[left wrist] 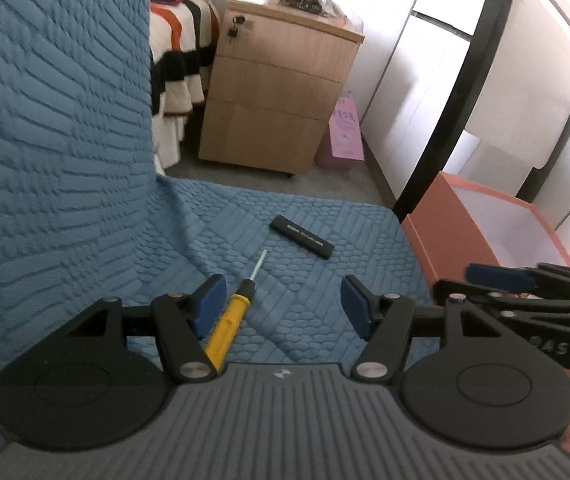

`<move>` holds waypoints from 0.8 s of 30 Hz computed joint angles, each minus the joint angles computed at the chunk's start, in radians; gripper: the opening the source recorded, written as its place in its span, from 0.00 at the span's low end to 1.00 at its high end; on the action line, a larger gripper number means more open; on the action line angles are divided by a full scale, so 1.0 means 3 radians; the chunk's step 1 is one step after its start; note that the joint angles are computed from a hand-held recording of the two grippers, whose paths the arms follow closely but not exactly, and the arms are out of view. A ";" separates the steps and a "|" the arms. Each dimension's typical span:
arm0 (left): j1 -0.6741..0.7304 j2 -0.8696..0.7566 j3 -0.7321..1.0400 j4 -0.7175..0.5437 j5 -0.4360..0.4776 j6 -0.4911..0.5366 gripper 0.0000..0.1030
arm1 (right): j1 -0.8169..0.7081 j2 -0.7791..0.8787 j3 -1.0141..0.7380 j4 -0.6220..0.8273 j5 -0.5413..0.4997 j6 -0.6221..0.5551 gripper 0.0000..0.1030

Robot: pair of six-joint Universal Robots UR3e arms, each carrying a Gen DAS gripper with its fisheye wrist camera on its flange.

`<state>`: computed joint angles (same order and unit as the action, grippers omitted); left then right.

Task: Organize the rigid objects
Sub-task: 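Grasp the yellow screwdriver with the left tool while the right tool grasps the black USB stick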

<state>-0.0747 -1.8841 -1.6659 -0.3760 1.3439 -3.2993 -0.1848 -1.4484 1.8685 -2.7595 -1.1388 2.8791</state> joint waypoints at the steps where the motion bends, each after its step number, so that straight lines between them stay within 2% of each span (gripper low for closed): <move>1: 0.0005 -0.0061 0.0056 -0.0025 -0.0013 -0.0023 0.67 | 0.0018 0.0101 -0.0077 -0.0010 -0.0008 0.0003 0.50; 8: -0.0058 -0.0457 0.0420 -0.0264 0.0277 -0.0183 0.67 | 0.0106 0.0716 -0.0667 0.0040 0.0012 -0.0090 0.52; 13: 0.0007 -0.0554 0.0416 -0.0229 0.0236 -0.0266 0.67 | 0.0179 0.1120 -0.1081 0.0117 0.0080 -0.0111 0.53; 16: -0.0004 -0.0638 0.0493 -0.0290 0.0271 -0.0272 0.67 | 0.0262 0.1382 -0.1379 0.0211 -0.0047 -0.0132 0.54; 24: -0.0100 -0.0949 0.0790 -0.0439 0.0332 -0.0201 0.65 | 0.0355 0.2054 -0.2263 0.0605 -0.0117 -0.0171 0.52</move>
<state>-0.1049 -2.1688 -1.4288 -0.5076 1.4436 -3.3596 -0.0784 -0.8323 1.1896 -2.5780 -1.1740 2.8278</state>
